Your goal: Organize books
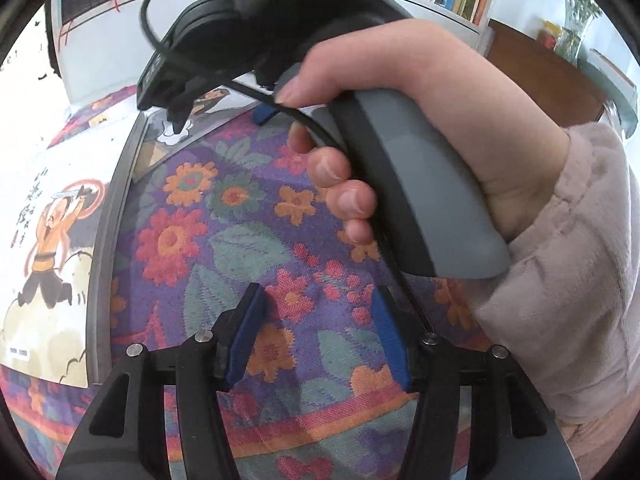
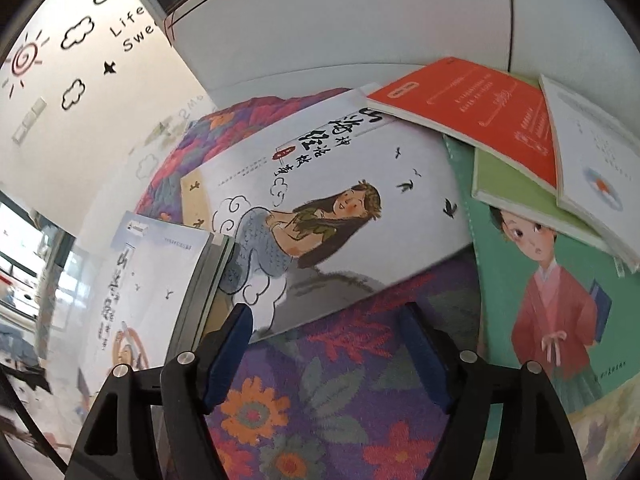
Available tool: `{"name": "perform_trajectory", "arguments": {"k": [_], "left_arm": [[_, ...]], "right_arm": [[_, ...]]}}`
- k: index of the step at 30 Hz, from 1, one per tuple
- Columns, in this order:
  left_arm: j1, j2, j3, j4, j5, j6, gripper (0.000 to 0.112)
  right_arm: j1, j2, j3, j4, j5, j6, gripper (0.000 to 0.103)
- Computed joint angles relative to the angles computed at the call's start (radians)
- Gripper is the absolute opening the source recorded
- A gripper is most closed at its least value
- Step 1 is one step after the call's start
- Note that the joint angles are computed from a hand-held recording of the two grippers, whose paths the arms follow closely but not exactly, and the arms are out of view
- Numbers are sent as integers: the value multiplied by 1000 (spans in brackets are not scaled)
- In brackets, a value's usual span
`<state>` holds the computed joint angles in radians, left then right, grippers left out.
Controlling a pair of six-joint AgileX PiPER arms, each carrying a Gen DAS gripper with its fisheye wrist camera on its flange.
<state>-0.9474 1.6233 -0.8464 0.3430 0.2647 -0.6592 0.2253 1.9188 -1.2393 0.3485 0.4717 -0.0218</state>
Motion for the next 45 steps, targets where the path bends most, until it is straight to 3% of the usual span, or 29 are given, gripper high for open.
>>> {"name": "perform_trajectory", "arguments": {"k": [2, 14, 27, 33, 36, 38, 41, 43, 45], "left_arm": [[-17, 1, -1, 56, 9, -61, 51], [19, 15, 2, -2, -19, 19, 51], [17, 22, -5, 22, -15, 2, 51], [42, 2, 24, -126, -62, 129, 57], [53, -7, 35, -187, -73, 178, 57], [65, -12, 42, -269, -81, 252, 57], [63, -14, 45, -225, -80, 215, 57], [64, -16, 49, -207, -84, 198, 57], [65, -15, 49, -219, -85, 211, 57]], "right_arm": [[9, 2, 0, -29, -12, 32, 76], [5, 1, 3, -3, -16, 7, 78], [20, 6, -7, -56, -14, 44, 81], [11, -24, -65, -140, 88, 121, 75], [27, -12, -170, -276, 153, 185, 75], [24, 69, -334, -224, 254, 91, 75], [55, 258, -634, -180, 431, 1, 75], [124, 374, -834, -315, 532, 58, 75], [198, 459, -989, -502, 544, 140, 74]]}}
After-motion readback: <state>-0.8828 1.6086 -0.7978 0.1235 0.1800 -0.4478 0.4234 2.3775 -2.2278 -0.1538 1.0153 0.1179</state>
